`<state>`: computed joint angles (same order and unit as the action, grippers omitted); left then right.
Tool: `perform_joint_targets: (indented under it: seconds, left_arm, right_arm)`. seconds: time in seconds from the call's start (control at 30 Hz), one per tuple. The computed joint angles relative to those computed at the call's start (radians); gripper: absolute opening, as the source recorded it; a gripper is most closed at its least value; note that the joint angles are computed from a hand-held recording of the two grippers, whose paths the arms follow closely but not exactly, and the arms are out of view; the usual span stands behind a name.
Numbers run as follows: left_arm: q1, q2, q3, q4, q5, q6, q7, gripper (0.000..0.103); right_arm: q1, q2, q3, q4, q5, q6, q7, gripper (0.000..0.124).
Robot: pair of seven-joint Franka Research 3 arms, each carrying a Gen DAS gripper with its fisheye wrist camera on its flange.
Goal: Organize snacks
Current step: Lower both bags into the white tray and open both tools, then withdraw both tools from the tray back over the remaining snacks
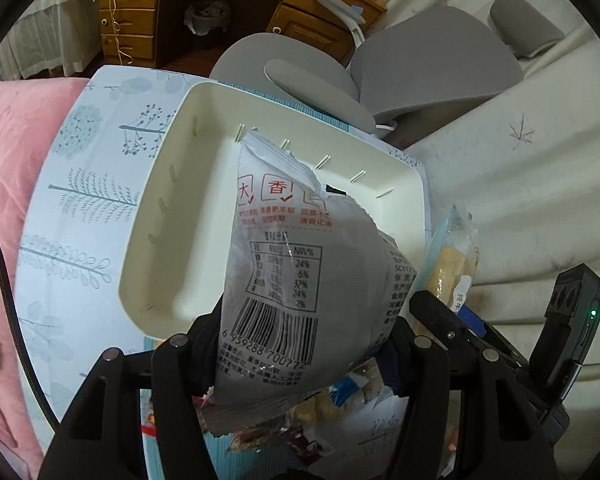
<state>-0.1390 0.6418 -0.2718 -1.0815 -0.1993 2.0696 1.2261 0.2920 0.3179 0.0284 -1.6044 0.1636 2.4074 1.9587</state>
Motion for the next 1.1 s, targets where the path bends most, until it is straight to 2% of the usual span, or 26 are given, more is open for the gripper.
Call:
perform_joint_targets:
  seconds: [0.1, 0.2, 0.33, 0.47, 0.7, 0.83, 1.1]
  left_arm:
    - [-0.008, -0.003, 0.013, -0.022, 0.018, 0.029, -0.018, 0.063]
    - [0.008, -0.023, 0.003, -0.075, -0.005, 0.085, -0.028, 0.082]
    - [0.021, -0.048, 0.000, -0.120, -0.015, 0.117, -0.024, 0.089]
    - [0.037, -0.097, -0.004, -0.190, -0.028, 0.150, -0.014, 0.089]
    - [0.070, -0.240, -0.014, -0.401, -0.091, 0.265, 0.047, 0.089]
    - [0.076, -0.334, -0.009, -0.525, -0.131, 0.315, 0.083, 0.089]
    - [0.065, -0.572, 0.024, -0.804, -0.277, 0.386, 0.254, 0.089]
  right_arm:
    - [-0.009, 0.013, 0.004, 0.004, 0.022, 0.009, -0.015, 0.094]
    - [-0.013, 0.025, 0.003, 0.012, 0.036, 0.006, -0.013, 0.094]
    - [-0.008, 0.019, -0.009, -0.011, 0.026, 0.053, 0.013, 0.097]
    - [-0.001, -0.002, -0.018, -0.031, -0.004, 0.059, 0.052, 0.100]
    - [0.001, -0.076, -0.012, -0.115, -0.020, 0.103, 0.103, 0.100]
    - [0.017, -0.142, -0.013, -0.187, -0.078, 0.135, 0.157, 0.100]
    - [0.034, -0.291, 0.024, -0.360, -0.186, 0.186, 0.325, 0.100]
